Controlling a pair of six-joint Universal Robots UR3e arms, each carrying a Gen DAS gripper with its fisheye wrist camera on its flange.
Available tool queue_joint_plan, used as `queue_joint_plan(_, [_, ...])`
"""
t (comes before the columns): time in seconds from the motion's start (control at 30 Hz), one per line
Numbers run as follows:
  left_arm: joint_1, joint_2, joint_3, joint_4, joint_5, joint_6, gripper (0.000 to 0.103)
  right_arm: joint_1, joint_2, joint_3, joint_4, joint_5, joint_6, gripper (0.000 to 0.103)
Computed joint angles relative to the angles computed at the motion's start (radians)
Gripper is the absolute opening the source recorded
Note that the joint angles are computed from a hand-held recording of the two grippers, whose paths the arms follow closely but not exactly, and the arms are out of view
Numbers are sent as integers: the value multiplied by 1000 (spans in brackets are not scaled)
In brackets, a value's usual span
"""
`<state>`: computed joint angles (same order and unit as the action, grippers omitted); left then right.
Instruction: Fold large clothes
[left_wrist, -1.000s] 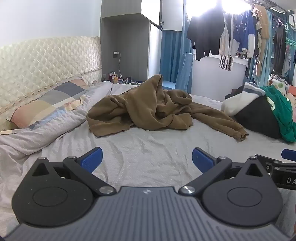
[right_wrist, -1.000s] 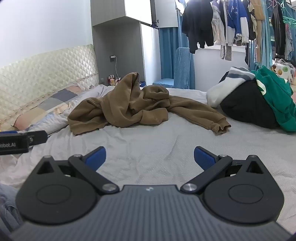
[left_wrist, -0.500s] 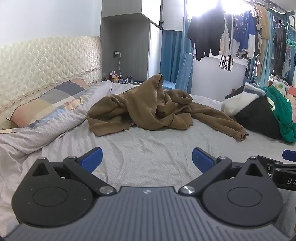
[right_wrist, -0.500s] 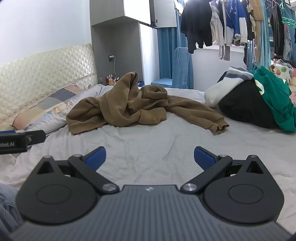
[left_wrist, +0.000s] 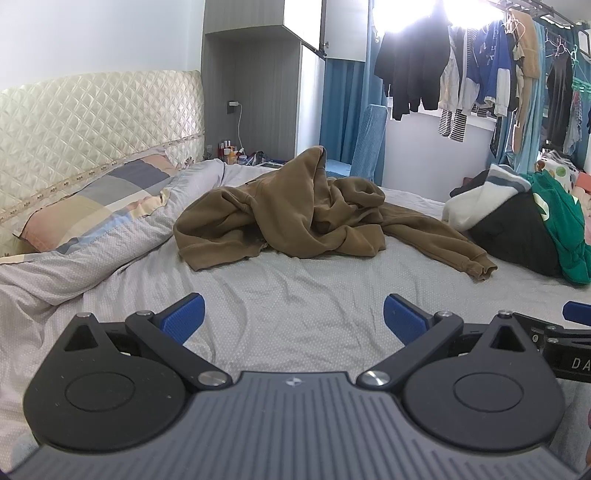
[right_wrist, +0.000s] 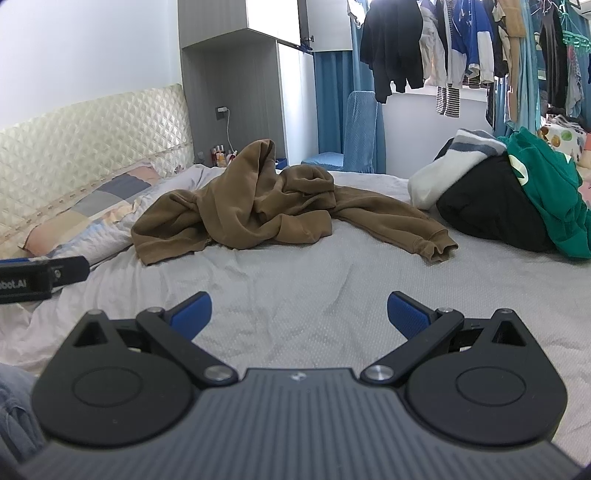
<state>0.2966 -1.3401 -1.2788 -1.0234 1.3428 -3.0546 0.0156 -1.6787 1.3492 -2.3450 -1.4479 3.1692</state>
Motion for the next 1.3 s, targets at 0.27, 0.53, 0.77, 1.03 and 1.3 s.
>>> queue_joint_plan(0.27, [-4, -3, 4, -1, 6, -3, 103, 6, 15, -22, 9, -6, 3, 103])
queue_joint_plan(0.53, [-1, -3, 4, -2, 2, -2, 103, 5, 12, -18, 8, -6, 4, 103])
queue_joint_plan(0.77, [-4, -3, 2, 1, 6, -3, 103, 7, 14, -21, 10, -8, 5, 103])
queue_joint_plan(1.03, [6, 0, -29, 27, -2, 0, 103, 11, 17, -19, 6, -11, 5, 103])
queue_joint_plan(1.3, [3, 0, -36, 31, 1, -3, 103, 19, 23, -18, 8, -15, 8, 103])
